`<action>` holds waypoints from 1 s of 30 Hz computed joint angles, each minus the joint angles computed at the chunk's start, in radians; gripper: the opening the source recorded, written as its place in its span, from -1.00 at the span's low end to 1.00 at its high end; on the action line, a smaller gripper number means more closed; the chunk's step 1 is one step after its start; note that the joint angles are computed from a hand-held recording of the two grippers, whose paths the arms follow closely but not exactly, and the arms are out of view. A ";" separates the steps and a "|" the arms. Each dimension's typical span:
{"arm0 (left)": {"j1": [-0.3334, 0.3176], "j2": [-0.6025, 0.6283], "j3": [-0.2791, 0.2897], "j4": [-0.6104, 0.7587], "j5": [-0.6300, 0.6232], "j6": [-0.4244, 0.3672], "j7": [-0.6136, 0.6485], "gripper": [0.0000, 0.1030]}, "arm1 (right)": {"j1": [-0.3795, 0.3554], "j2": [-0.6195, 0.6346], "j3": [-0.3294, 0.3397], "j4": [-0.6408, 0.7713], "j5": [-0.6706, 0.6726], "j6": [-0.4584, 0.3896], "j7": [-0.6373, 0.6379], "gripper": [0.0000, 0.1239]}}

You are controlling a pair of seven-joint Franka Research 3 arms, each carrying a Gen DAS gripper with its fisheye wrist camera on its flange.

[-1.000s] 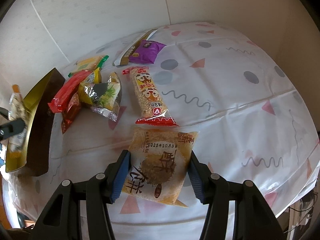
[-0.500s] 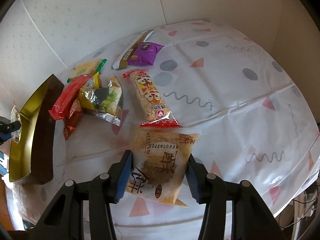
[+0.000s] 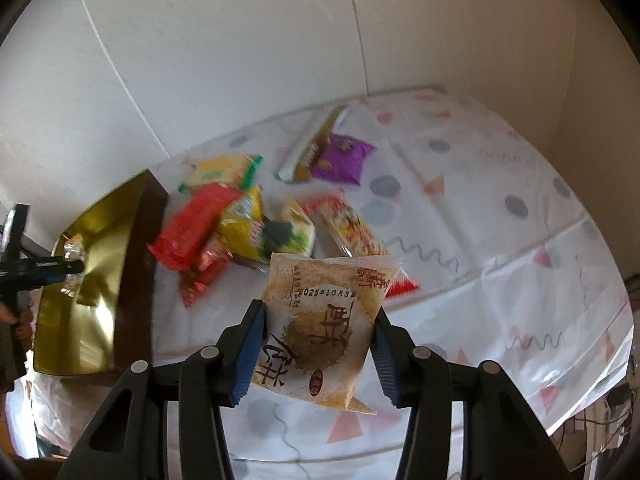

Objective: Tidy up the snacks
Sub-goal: 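Carry the pistachio bag into the gold tray with the left gripper and release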

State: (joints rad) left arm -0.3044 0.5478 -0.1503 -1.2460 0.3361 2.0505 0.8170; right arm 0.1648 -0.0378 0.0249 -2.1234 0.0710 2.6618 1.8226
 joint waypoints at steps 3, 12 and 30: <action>0.006 0.027 0.010 0.038 0.000 -0.019 -0.006 -0.03 | 0.006 -0.002 0.004 0.008 0.005 0.020 -0.006 -0.18; -0.037 0.151 0.071 0.234 0.092 -0.135 -0.029 0.32 | 0.026 0.007 0.015 0.043 0.009 0.026 -0.047 -0.18; -0.007 -0.251 -0.004 -0.337 0.151 0.129 -0.298 0.36 | 0.090 0.311 0.085 0.482 0.311 -0.103 -0.542 -0.18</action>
State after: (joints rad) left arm -0.3115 0.2967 -0.1539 -1.5829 0.4871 2.1794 0.5188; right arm 0.2544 0.2728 0.1096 -1.6409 0.3824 2.5584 1.2809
